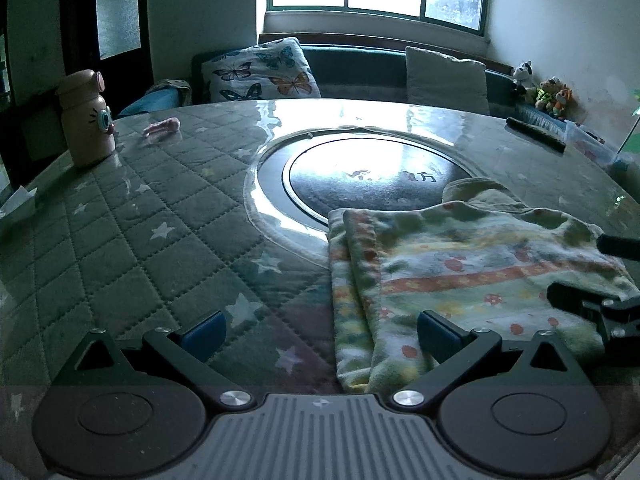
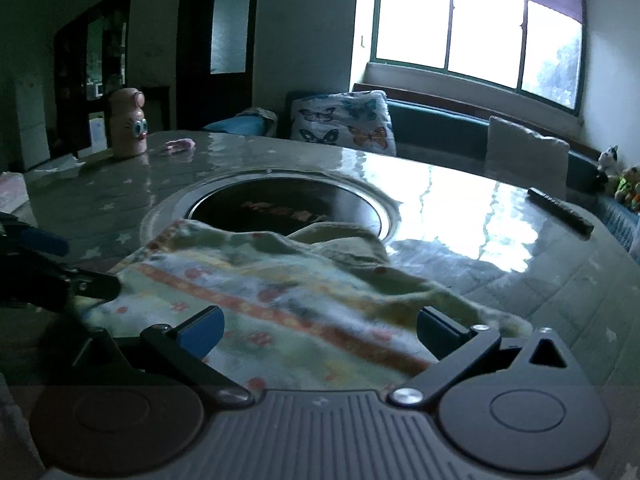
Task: Fold clothes
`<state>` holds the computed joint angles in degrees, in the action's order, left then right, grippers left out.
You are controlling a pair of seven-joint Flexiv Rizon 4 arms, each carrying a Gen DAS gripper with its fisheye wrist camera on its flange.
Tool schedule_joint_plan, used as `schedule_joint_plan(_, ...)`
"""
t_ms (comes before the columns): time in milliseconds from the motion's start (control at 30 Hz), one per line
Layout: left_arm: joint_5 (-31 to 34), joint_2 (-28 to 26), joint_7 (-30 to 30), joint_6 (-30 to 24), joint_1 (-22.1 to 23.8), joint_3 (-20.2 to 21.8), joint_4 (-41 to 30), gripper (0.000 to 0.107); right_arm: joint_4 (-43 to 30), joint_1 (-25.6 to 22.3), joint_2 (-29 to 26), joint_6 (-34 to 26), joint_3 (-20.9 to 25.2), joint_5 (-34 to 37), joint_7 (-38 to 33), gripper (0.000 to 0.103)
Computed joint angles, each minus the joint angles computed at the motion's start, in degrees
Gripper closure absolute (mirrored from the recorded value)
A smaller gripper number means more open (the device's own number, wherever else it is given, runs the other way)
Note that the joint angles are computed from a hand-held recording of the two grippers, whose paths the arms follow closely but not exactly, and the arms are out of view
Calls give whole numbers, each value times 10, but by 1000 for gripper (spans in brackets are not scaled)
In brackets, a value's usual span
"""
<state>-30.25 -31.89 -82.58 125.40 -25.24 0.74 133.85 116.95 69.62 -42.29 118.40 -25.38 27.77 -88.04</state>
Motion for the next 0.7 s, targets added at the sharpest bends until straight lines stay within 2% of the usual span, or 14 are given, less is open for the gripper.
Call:
schedule_joint_plan(400, 14, 2, -12, 10, 9, -5, 7, 4, 15, -14, 24, 1, 44, -11, -4, 0)
schedule_joint_plan(700, 22, 2, -20, 16, 15, -6, 10, 4, 19, -15, 32, -6, 56, -28, -3, 0)
